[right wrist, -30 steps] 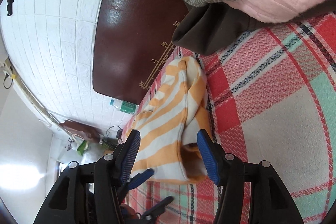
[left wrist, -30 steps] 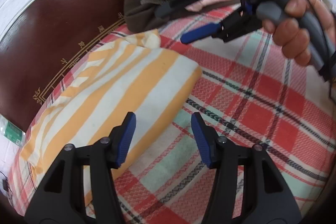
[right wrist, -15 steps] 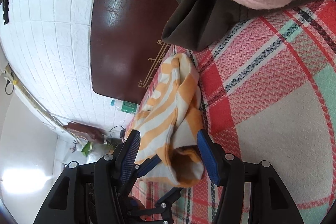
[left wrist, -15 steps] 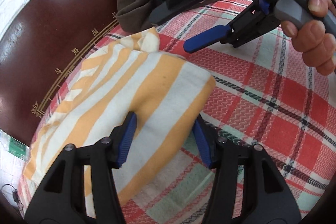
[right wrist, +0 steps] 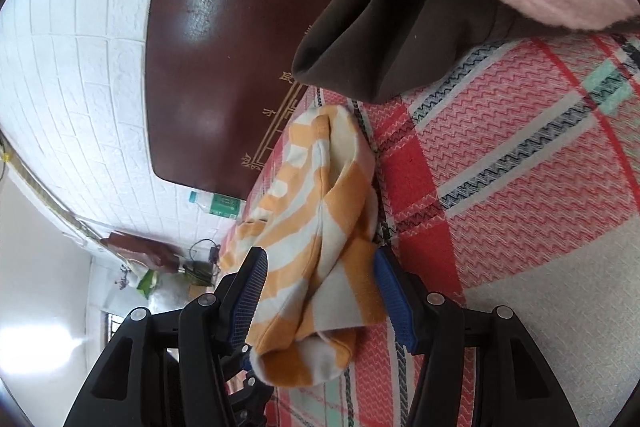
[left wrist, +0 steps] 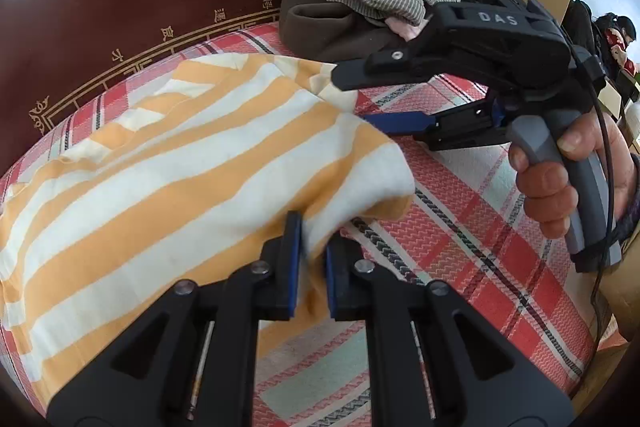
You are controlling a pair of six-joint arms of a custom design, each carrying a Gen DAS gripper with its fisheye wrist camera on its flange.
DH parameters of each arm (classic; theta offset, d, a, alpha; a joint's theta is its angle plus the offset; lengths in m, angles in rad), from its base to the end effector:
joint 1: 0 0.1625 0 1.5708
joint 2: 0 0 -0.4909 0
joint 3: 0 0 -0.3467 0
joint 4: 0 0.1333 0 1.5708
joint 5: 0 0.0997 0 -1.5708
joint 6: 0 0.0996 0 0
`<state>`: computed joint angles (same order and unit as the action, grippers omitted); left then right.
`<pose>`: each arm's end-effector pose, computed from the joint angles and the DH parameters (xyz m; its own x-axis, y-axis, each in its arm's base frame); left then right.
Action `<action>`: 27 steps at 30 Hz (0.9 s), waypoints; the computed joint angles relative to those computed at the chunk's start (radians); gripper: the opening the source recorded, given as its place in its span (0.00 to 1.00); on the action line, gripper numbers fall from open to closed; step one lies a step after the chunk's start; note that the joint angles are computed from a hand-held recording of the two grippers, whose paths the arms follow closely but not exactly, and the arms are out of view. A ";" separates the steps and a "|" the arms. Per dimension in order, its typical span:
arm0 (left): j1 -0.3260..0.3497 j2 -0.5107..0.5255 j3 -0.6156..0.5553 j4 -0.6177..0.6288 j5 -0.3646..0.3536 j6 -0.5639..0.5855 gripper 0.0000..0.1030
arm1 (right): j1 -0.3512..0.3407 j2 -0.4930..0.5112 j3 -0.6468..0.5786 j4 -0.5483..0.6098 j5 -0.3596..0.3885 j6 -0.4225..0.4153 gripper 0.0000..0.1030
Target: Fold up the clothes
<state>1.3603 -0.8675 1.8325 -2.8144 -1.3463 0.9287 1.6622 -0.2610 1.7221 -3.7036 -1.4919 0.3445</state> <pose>0.0188 -0.6559 0.1860 -0.4177 0.8391 -0.3484 0.8941 0.4479 0.0067 0.2001 -0.6365 -0.0711 -0.9543 0.1316 -0.2682 0.2665 0.7809 -0.5649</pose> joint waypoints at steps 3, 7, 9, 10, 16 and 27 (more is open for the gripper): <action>0.001 0.000 0.002 -0.010 -0.001 0.000 0.12 | 0.013 0.004 -0.037 0.054 -0.022 0.004 0.66; -0.005 0.000 0.022 -0.048 0.015 0.020 0.12 | 0.052 0.012 -0.108 0.160 -0.109 -0.013 0.83; -0.007 0.002 0.028 -0.060 0.021 0.026 0.12 | 0.070 0.021 -0.136 0.183 -0.167 -0.032 0.83; -0.008 0.003 0.031 -0.066 0.024 0.029 0.12 | 0.077 0.025 -0.147 0.190 -0.190 -0.048 0.83; -0.020 0.014 0.080 -0.174 0.059 0.096 0.15 | 0.093 0.049 -0.168 0.160 -0.250 -0.067 0.82; -0.024 0.015 0.052 -0.112 0.067 0.032 0.16 | 0.041 0.064 -0.183 0.183 -0.127 -0.092 0.18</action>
